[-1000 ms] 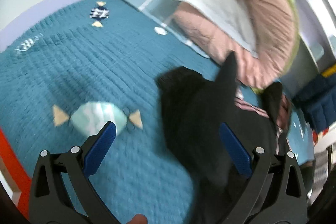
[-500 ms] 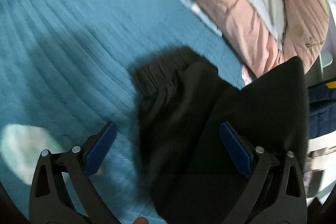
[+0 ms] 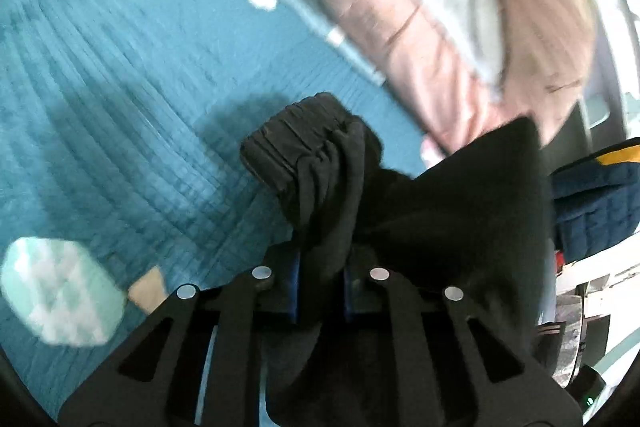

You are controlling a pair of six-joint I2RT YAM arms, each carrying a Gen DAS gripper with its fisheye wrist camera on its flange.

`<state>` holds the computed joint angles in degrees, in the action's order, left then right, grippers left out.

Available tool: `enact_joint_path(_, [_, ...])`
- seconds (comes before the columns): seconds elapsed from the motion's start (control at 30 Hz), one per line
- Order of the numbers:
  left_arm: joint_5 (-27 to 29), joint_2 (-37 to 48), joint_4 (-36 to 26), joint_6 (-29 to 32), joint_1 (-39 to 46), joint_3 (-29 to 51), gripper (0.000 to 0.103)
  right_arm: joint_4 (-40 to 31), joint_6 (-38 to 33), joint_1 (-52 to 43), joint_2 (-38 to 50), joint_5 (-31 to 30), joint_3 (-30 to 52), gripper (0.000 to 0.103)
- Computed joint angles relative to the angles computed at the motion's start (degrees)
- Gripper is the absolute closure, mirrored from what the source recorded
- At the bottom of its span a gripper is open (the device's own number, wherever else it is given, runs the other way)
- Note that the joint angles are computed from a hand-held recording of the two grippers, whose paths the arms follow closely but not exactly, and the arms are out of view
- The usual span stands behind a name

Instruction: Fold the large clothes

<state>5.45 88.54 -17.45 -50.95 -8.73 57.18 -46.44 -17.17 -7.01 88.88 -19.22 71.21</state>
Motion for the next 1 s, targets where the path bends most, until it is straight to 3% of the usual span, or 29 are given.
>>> enact_joint_path(0.1, [-3.8, -10.5, -1.6, -0.1, -1.0, -3.5, 0.089, -1.2, 0.2, -1.1, -0.1, -1.9, 0.9, 0.007])
enact_joint_path(0.2, [-8.6, -23.8, -7.5, 0.5, -2.2, -5.5, 0.089, -1.9, 0.1, -0.7, 0.0, -5.6, 1.3, 0.007])
enact_joint_path(0.3, [-19.5, -31.4, -17.0, 2.5, -7.4, -1.3, 0.089, -1.9, 0.4, 1.7, -0.1, -9.0, 0.9, 0.008])
enact_joint_path(0.37, [-23.9, -35.0, -21.5, 2.7, -9.8, 1.6, 0.089, -1.3, 1.3, 4.4, 0.7, -10.8, 0.7, 0.03])
enact_joint_path(0.43, [-25.5, -36.1, -23.8, 2.8, -11.8, 4.2, 0.089, -2.4, 2.2, 8.5, 4.2, -10.7, 2.2, 0.064])
enact_joint_path(0.47, [-27.4, -35.8, -24.8, 2.3, -13.7, 5.2, 0.089, -3.5, 2.8, 9.7, 6.4, -11.1, 3.5, 0.071])
enact_joint_path(0.5, [-28.3, -35.4, -25.1, 2.6, -15.5, 6.1, 0.089, -4.5, 3.8, 11.5, 9.4, -11.1, 4.9, 0.078])
enact_joint_path(0.57, [-32.5, -32.1, -25.4, 3.0, -21.2, 9.1, 0.089, -6.1, 5.2, 14.3, 15.4, -11.0, 7.4, 0.085])
enact_joint_path(0.63, [-33.2, -28.0, -24.3, 3.3, -25.0, 11.4, 0.089, -4.3, 6.7, 15.3, 18.2, -10.5, 7.4, 0.091])
enact_joint_path(0.73, [-34.9, -20.4, -21.5, 4.6, -30.2, 16.1, 0.089, -8.1, 5.4, 13.9, 22.3, -13.6, 11.9, 0.093])
enact_joint_path(0.87, [-32.7, -6.8, -17.0, 5.8, -34.3, 26.5, 0.089, -14.4, -2.5, 2.6, 18.4, -20.9, 12.7, 0.09])
enact_joint_path(1.0, [-31.7, 11.0, -18.3, 5.9, -38.2, 43.6, 0.089, -22.4, -17.1, -15.8, 16.4, -19.4, 17.3, 0.088])
